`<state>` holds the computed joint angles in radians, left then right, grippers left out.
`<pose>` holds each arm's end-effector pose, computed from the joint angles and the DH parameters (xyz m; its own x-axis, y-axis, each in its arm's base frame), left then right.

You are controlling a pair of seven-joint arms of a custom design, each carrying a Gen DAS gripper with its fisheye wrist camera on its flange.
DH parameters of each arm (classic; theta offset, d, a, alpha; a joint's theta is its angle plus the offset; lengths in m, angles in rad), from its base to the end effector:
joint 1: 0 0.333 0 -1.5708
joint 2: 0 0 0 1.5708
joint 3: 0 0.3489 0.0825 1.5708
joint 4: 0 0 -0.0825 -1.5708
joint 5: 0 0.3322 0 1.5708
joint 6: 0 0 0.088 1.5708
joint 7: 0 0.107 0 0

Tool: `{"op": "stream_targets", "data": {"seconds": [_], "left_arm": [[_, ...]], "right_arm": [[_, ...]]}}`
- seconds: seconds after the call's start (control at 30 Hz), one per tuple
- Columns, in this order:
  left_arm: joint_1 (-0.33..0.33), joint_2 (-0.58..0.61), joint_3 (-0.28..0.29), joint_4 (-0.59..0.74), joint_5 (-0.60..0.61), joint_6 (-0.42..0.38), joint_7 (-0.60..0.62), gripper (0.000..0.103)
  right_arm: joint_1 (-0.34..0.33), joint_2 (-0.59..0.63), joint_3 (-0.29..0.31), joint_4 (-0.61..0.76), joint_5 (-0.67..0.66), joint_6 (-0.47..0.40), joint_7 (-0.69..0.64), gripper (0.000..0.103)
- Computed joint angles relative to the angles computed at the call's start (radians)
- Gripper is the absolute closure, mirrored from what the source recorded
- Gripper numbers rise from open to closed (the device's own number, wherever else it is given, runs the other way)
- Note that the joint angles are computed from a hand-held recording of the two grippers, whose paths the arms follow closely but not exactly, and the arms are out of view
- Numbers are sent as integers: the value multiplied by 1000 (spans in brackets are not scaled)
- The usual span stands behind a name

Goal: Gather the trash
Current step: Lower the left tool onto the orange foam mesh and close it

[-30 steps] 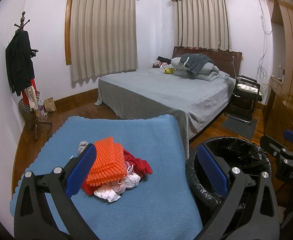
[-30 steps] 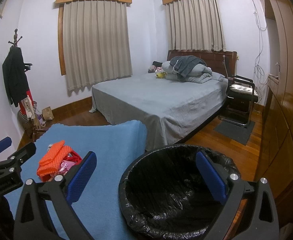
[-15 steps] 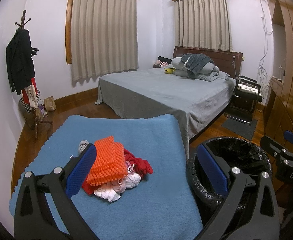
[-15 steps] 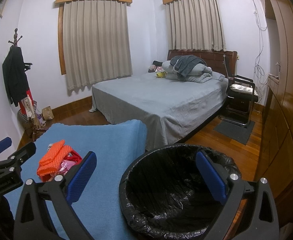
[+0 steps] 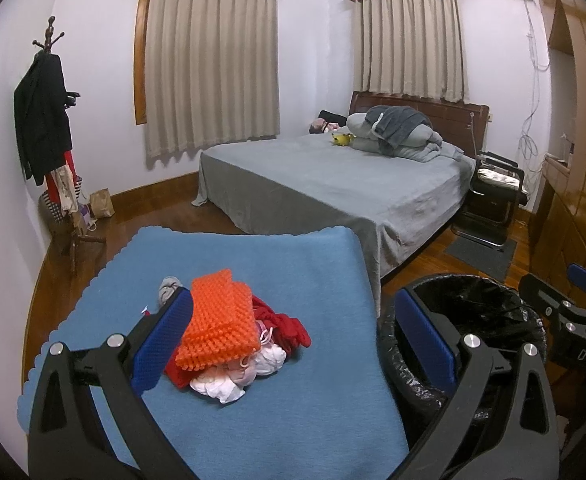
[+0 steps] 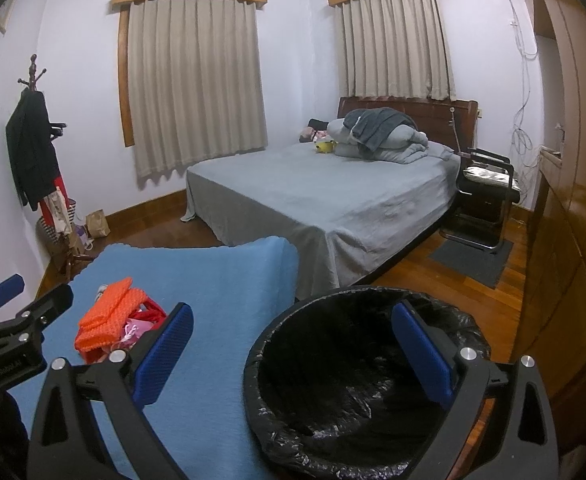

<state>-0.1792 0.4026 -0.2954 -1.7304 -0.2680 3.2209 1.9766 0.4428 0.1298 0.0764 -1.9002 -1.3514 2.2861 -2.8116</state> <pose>0.6229 -0.2469 0.5460 -0.4760 -0.8792 -0.0188 -0.3898 0.2301 -0.8917 0.5172 0.2670 0.5299 -0.4650 -0.8804 -0.0936 -0.3561 0.2828 -0.8906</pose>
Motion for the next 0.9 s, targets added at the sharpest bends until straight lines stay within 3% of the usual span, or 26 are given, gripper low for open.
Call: {"op": "stream_targets", "data": {"seconds": [0.2, 0.27, 0.33, 0.4, 0.57, 0.7, 0.9], "left_arm": [[-50, 28, 78, 21, 15, 6, -31, 5], [-80, 39, 128, 28, 23, 8, -51, 5], [-96, 55, 166, 44, 30, -6, -70, 5], [-139, 78, 242, 68, 42, -21, -110, 5], [-149, 162, 307, 180, 78, -75, -178, 5], [-144, 237, 321, 293, 116, -137, -228, 5], [-122, 379, 299, 523, 181, -273, -275, 6]], "right_arm": [[-3, 48, -14, 44, -1, 33, -12, 6], [-4, 73, -22, 67, 0, 56, -20, 6], [-4, 106, -33, 99, 7, 82, -34, 6], [-3, 136, -46, 126, 13, 111, -43, 6], [6, 234, -84, 221, 64, 163, -101, 6], [15, 308, -118, 307, 134, 197, -180, 8], [25, 419, -165, 443, 252, 233, -297, 10]]}}
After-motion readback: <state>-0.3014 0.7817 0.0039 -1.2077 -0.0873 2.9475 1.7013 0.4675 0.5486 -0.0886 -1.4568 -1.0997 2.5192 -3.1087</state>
